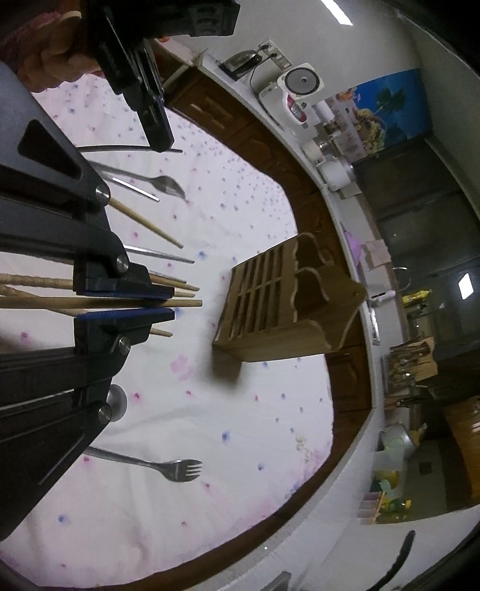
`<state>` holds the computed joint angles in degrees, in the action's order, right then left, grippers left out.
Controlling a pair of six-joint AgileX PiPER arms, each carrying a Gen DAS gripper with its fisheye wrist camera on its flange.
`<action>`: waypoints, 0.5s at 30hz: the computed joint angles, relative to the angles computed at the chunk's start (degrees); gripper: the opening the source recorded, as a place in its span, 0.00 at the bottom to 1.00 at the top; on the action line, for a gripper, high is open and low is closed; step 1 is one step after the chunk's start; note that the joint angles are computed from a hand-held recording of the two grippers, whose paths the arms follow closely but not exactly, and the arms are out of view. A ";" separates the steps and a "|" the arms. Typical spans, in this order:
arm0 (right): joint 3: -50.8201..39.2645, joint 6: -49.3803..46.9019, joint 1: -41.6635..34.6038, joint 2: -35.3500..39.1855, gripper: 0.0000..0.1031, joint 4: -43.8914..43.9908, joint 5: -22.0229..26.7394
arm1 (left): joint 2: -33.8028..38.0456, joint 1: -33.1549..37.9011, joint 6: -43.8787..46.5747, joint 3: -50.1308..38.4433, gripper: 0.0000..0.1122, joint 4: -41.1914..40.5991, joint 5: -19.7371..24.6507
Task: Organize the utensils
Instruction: 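Lift the chopsticks with both tools and carry them toward the wooden holder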
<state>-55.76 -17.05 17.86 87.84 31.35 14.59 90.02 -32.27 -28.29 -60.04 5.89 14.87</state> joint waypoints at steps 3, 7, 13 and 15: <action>1.01 -0.67 -0.02 -2.37 0.05 1.05 -0.26 | -3.29 -0.81 -4.63 1.25 0.02 4.43 -0.22; 1.80 0.12 0.25 -5.11 0.05 0.53 -0.63 | -6.39 -1.79 -10.14 2.40 0.02 10.15 -0.27; 2.72 3.64 0.80 -8.55 0.05 -2.72 -1.82 | -9.67 -3.26 -19.59 3.36 0.02 20.02 0.49; 2.74 3.47 0.86 -9.21 0.05 -2.54 -2.04 | -10.33 -3.57 -21.46 3.50 0.02 21.87 0.71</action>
